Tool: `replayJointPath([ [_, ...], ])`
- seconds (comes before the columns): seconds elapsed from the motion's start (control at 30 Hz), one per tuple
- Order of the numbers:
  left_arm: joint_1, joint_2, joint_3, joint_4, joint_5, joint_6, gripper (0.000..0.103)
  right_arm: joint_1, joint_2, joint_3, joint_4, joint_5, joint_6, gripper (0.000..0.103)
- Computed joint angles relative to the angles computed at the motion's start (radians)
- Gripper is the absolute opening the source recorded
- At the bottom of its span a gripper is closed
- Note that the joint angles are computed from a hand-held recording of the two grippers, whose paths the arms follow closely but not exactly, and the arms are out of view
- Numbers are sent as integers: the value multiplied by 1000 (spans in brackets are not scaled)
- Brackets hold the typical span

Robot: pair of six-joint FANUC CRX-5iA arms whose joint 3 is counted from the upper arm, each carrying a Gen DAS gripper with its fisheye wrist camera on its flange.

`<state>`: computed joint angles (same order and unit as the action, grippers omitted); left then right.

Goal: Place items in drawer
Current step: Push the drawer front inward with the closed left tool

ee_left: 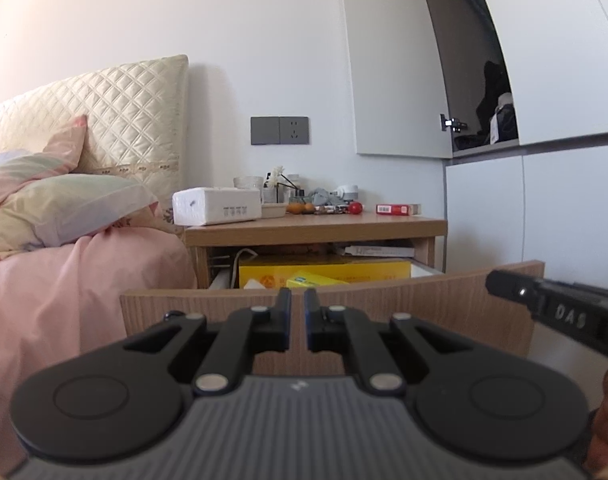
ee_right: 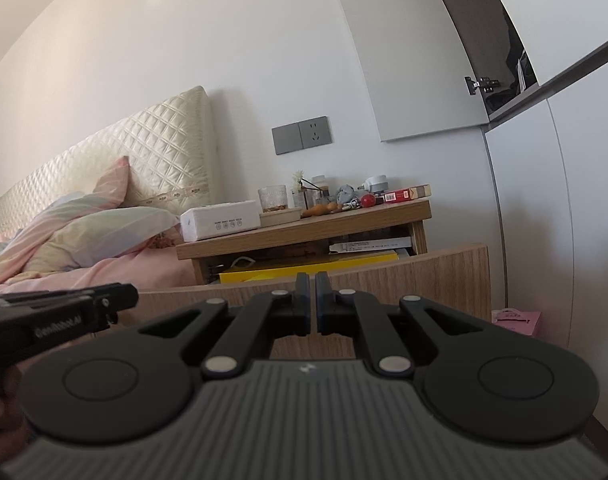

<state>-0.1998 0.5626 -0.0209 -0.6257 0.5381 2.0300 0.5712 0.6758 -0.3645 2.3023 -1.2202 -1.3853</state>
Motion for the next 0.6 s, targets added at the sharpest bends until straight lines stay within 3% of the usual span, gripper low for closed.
replayJointPath([
  [0.17,0,25,19,30,-23,-9,8,-8,-3,2,6,11,-34,6],
  [0.33,-1,33,68,-51,-73,125,8,-11,-1,15,1,39,-37,6],
  [0.6,-17,42,102,-69,-111,161,8,-9,13,57,-35,81,-5,6],
])
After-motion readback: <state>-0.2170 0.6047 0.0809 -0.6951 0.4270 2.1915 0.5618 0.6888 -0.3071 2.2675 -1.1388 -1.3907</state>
